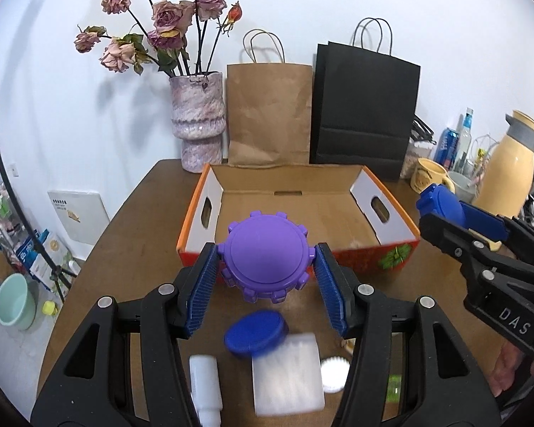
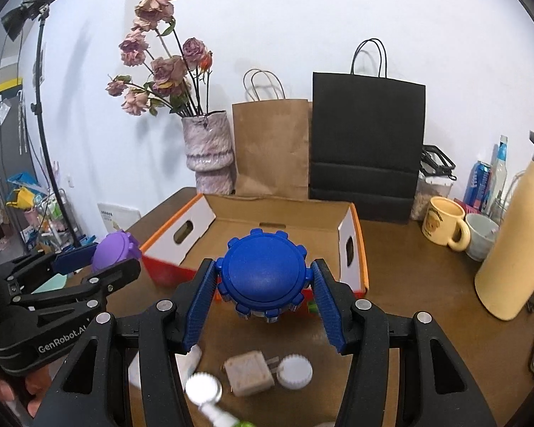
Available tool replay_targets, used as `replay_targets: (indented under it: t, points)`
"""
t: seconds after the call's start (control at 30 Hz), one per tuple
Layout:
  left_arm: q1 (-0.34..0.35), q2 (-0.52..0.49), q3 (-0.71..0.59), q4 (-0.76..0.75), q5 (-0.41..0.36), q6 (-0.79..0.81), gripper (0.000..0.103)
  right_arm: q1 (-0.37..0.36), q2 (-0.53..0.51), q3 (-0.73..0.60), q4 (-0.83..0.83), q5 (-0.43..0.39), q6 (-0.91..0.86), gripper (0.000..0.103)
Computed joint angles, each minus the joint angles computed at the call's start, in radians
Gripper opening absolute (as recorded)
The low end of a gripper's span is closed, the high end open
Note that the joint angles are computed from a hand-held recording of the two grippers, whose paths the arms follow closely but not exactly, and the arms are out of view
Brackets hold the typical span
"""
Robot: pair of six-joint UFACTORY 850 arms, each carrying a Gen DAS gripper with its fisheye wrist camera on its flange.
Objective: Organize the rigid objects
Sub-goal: 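Carry both caps over the cardboard box with both tools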
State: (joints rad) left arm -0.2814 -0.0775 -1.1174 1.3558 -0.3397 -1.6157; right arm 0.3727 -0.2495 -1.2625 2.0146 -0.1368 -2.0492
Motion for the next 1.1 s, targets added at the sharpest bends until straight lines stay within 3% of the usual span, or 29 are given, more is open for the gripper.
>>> replay_targets:
  t: [0.23,0.4,0.5,0.8,1.0,1.1]
  points:
    - [0.035,-0.080,-0.098,-0.042,0.022,0.030,0.051,-0.001,-0.097,-0.124,-0.258,0.016,0.268,0.059]
    - [0.052,-0.143,-0.171,-0.073,0.017,0.060,0.051,-0.005,-0.177,-0.233,-0.644,0.018,0.663,0.059]
    - [0.062,-0.183,-0.216,-0.132,0.017,0.122,0.051,-0.009,-0.219,-0.286,-0.756,0.017,0.787,0.059]
    - [0.081,-0.293,-0.346,-0.273,-0.007,0.274,0.051,-0.013,-0.355,-0.466,-1.353,-0.052,1.363,0.059]
    - [0.093,-0.358,-0.417,-0.349,-0.028,0.366,0.051,-0.009,-0.428,-0.548,-1.572,-0.102,1.548,0.059]
    - [0.098,-0.388,-0.447,-0.392,-0.043,0.417,0.051,-0.012,-0.458,-0.580,-1.587,-0.132,1.563,0.059]
